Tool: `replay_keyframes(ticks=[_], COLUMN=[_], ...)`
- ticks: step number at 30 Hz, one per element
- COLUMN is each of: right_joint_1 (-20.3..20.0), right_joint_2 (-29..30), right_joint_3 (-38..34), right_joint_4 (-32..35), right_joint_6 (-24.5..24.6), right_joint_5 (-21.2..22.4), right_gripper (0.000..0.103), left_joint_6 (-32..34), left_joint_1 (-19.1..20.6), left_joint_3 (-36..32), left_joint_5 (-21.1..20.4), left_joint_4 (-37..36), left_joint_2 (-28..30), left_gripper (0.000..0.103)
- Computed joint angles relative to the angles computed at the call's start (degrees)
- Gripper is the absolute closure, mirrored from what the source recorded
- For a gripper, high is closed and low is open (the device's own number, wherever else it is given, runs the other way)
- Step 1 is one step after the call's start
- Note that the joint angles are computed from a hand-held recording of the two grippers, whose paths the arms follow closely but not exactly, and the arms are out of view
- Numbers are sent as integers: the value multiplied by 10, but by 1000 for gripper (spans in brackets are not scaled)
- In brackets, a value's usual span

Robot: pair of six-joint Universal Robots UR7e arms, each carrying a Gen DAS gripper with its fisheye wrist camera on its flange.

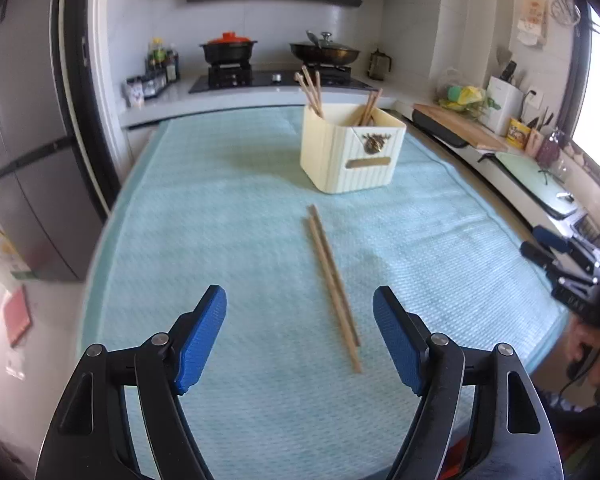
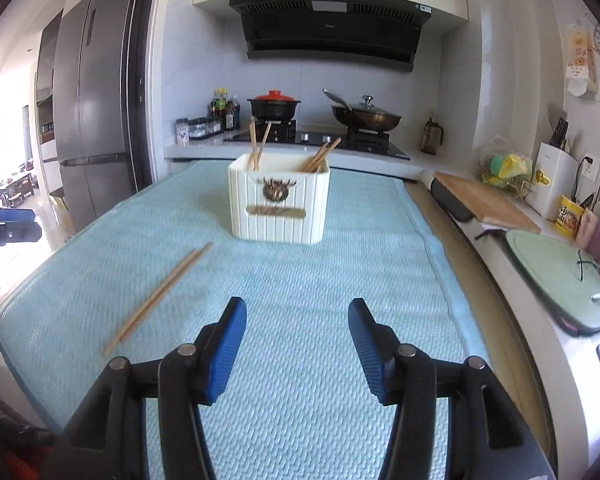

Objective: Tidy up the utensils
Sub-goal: 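Move both open tools back over the last two chopsticks on the towel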

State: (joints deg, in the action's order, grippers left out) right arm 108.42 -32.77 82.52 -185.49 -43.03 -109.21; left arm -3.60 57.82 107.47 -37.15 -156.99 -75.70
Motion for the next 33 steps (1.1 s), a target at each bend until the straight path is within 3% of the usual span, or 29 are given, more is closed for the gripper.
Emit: replay_keyframes(ticks=[8, 19, 33], right_joint_1=[-3, 3, -5], right_joint_2=[-6, 12, 19], right_joint_3=[24, 12, -4], right_joint_4=[33, 79, 103], right_joint_6=[26, 39, 64], right_joint_5=[-5, 4, -7], right_gripper=[49, 49, 49], left_joint_6=[-21, 1, 15], left_joint_1=[31, 90, 118], left_joint_3=[0, -105, -189], left_joint_5=[-21, -54, -5], left_joint_4=[-28, -8, 44], left_joint_2=[32, 123, 199], left_gripper=[25, 25, 26])
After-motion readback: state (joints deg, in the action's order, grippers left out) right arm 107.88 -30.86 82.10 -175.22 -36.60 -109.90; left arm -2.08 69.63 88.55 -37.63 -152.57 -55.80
